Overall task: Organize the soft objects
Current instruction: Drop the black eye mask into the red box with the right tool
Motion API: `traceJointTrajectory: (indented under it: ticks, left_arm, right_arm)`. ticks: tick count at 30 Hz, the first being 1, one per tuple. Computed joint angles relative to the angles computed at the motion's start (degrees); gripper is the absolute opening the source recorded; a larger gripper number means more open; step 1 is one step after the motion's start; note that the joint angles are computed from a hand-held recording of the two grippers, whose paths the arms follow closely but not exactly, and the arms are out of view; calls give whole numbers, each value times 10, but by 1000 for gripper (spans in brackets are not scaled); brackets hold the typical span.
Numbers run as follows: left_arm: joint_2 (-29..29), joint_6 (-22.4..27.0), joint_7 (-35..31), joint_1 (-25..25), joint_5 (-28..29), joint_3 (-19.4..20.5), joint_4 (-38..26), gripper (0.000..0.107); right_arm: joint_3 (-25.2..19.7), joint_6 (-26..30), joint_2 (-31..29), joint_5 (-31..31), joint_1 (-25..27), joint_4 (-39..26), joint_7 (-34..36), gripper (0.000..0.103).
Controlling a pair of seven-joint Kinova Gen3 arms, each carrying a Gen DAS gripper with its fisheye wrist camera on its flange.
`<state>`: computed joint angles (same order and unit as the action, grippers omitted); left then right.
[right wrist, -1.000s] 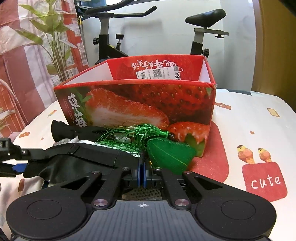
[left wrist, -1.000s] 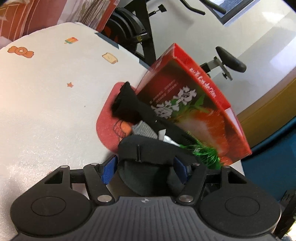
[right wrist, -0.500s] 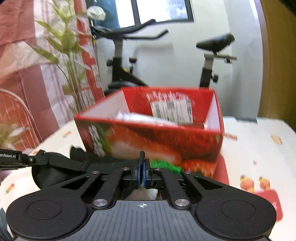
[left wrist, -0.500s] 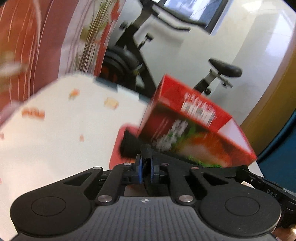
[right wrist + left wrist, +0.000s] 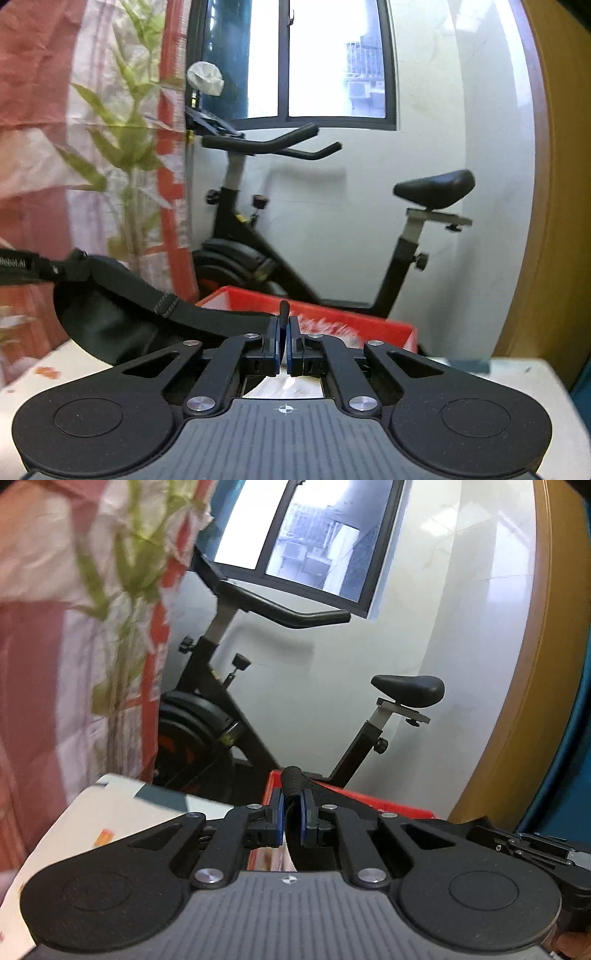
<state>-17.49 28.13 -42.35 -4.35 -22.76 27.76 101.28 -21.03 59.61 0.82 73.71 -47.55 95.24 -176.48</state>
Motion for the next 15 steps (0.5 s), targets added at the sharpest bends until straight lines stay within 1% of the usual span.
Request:
traceJointTrajectory:
  ticks: [1,3,4,5,6,7,8,10,11,12,14,15]
  left_arm:
    - [16,1,5,-13,-13,17,-12,9]
    - [56,13,20,-21,-51,46,-39,9]
    - [75,23,30,-21,-73,59,-50,9]
    - [96,35,32,-11,-85,61,-62,9]
    - [113,49,26,-8,-89,68,-73,9]
    - [132,67,12,4,-83,66,-85,9]
    - [140,80,-3,19,-67,54,-88,9]
    - [169,118,-20,39,-46,45,-113,9]
    - [178,128,-23,48,-44,42,-119,9]
    - [177,129,-36,54,-37,34,-115,10]
    - [181,135,-55,72,-44,25,-114,10]
    - [184,136,-68,78,-44,17,-115,10]
  right_arm:
    - [5,2,9,-1,5,-9,11,3]
    - [20,1,23,-8,13,-24,36,3]
    - [26,1,30,-12,15,-26,42,3]
    - [33,-1,36,-19,18,-29,51,3]
    - [40,-5,42,-33,23,-33,65,3]
    - [46,-8,47,-44,25,-34,71,3]
    - [52,-14,50,-61,28,-34,78,3]
    - [62,-19,58,-95,33,-36,89,3]
    - [66,-21,62,-109,34,-36,94,3]
    - [70,-26,64,-122,36,-35,101,3]
    - [74,-28,67,-138,34,-31,105,5]
    - [77,-31,68,-147,35,-31,110,7]
